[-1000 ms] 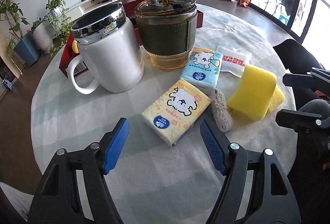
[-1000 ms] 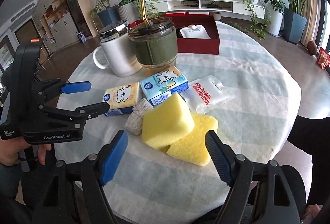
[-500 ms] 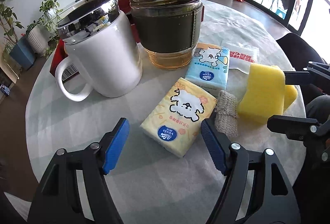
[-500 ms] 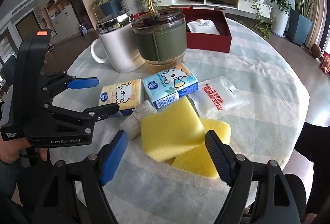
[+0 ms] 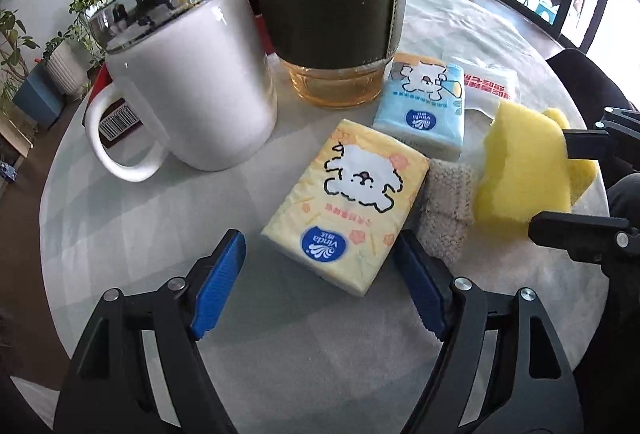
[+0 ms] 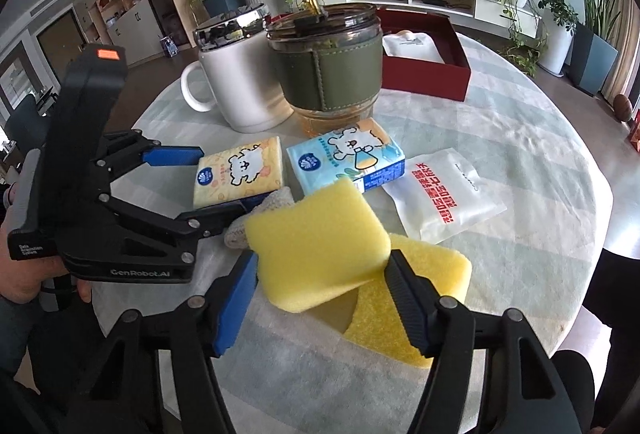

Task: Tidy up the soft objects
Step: 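Grasp the yellow tissue pack with left tool while right grasps yellow sponge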

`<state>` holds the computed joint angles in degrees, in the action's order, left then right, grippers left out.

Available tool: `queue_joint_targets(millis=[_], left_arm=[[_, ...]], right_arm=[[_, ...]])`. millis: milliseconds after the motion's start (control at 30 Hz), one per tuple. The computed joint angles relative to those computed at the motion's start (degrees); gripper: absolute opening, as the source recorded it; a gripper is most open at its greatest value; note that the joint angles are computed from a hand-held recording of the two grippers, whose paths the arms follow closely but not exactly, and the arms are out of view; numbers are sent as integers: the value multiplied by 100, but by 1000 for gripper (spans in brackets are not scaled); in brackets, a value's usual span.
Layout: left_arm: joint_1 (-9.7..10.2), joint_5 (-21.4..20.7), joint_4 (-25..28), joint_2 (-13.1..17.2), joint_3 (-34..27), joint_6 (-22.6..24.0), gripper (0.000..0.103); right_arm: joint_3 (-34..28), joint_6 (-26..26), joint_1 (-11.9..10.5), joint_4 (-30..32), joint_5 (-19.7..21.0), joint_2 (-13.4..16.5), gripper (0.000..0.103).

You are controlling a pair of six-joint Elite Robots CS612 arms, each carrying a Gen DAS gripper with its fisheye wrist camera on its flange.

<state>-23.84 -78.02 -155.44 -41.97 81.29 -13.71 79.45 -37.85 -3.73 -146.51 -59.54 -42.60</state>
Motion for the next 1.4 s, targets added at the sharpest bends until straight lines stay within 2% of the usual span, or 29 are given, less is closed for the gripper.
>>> queue_joint_targets(millis=[67, 133, 233, 567, 1100, 1400], left_arm=[[7, -61, -33, 0, 9, -3, 72], [16, -130, -97, -6, 37, 47, 62], [5, -94, -124, -2, 36, 97, 61], [-42, 11, -293, -76, 135, 104, 59], [-85, 574, -530, -416, 567, -569, 59], [-81, 712, -626, -525, 704, -739, 59]], right_arm=[[14, -42, -5, 1, 58, -8, 64], [30, -75, -8, -7, 98, -19, 62], [43, -169, -15, 32, 199, -31, 60], [125, -170, -37, -136, 306, -77, 59], [310, 9, -73, -401, 310, -181, 59], [406, 69, -93, -635, 354, -275, 59]])
